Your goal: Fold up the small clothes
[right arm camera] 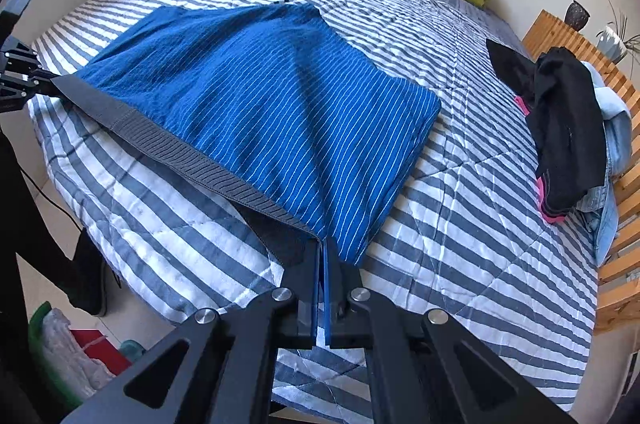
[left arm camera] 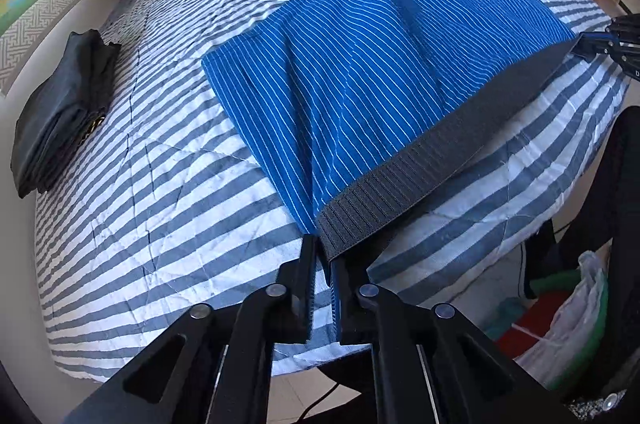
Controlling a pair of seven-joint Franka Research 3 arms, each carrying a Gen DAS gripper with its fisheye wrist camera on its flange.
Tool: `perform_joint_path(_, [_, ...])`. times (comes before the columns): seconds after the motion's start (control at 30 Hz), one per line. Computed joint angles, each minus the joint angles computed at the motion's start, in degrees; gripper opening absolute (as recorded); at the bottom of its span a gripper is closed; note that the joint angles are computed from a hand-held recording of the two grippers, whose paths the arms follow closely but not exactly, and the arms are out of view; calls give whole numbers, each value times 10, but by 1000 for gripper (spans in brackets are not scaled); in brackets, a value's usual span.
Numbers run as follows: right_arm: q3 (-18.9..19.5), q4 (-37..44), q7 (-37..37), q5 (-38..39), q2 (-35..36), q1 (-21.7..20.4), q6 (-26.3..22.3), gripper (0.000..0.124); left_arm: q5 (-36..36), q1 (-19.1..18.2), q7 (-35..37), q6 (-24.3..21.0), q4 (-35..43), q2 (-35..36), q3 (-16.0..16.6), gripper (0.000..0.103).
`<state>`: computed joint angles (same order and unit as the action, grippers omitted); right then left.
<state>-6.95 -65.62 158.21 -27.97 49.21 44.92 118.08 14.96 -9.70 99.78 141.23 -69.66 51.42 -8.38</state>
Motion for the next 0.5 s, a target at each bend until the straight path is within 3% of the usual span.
perform_joint_path(0.07, [-1, -2, 0, -2, -2, 3, -7, 1, -10, 8, 7, -4, -3, -4, -9, 15])
perform_joint_path(0.13, [0, -13, 2, -1, -11, 3, -11, 1, -28, 19, 12, -17, -4, -10, -19, 40])
perform_joint_path(0.17, [1, -28, 8, 0, -20, 2, -8, 1, -35, 25, 15, -12, -14, -17, -23, 43])
perform_joint_path(0.27, [3, -77, 47, -1, -49, -2, 32, 2, -41, 31, 18, 5, -39, -32, -22, 44])
perform_joint_path(0.4, [7, -43, 33, -1, -29, -5, 9, 2, -49, 34, 26, -5, -30, -25, -26, 44])
perform_joint_path(0.5, [13, -67, 24, 0, -47, -5, 21, 9, -67, 49, 53, 4, -59, -43, -44, 44])
